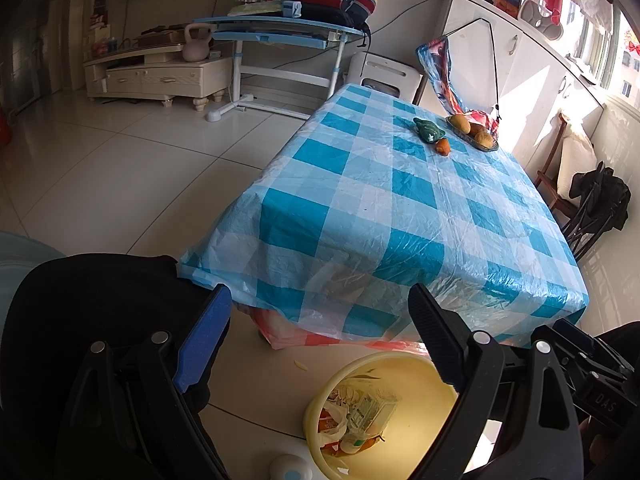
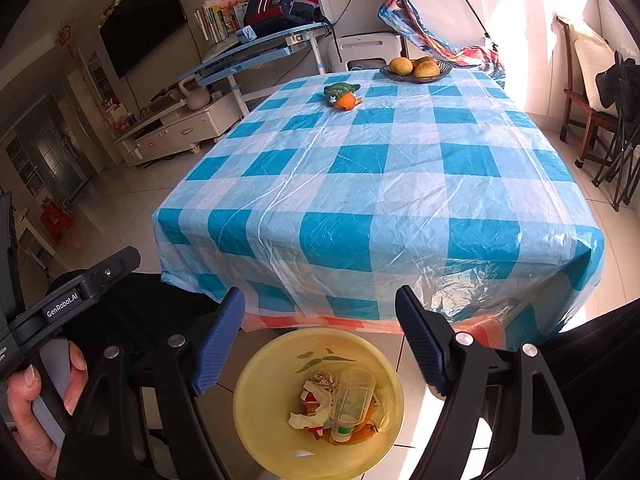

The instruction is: Collect trash

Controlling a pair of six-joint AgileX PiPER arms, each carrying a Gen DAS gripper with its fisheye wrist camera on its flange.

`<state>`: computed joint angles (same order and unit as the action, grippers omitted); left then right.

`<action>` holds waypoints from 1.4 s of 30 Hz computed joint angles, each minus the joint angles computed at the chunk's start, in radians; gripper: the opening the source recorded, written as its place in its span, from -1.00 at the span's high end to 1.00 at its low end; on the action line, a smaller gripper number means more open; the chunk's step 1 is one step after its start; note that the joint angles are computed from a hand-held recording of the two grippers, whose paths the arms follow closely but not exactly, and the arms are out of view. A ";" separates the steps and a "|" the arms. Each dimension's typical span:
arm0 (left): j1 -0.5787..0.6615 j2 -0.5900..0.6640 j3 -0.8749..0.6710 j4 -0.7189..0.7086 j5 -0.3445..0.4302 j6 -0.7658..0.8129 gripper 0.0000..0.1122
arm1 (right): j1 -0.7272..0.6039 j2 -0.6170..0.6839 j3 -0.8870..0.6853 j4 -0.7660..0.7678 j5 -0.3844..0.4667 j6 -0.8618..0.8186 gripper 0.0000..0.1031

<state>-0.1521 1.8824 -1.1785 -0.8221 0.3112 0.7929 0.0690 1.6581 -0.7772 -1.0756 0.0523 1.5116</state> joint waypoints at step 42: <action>0.009 0.005 -0.008 -0.010 0.008 0.011 -0.54 | -0.001 -0.005 0.005 -0.157 0.001 0.151 -0.45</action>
<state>-0.1429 1.8874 -1.1862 -0.8324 0.3197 0.8038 0.0679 1.6535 -0.7720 -1.2321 0.0532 1.6630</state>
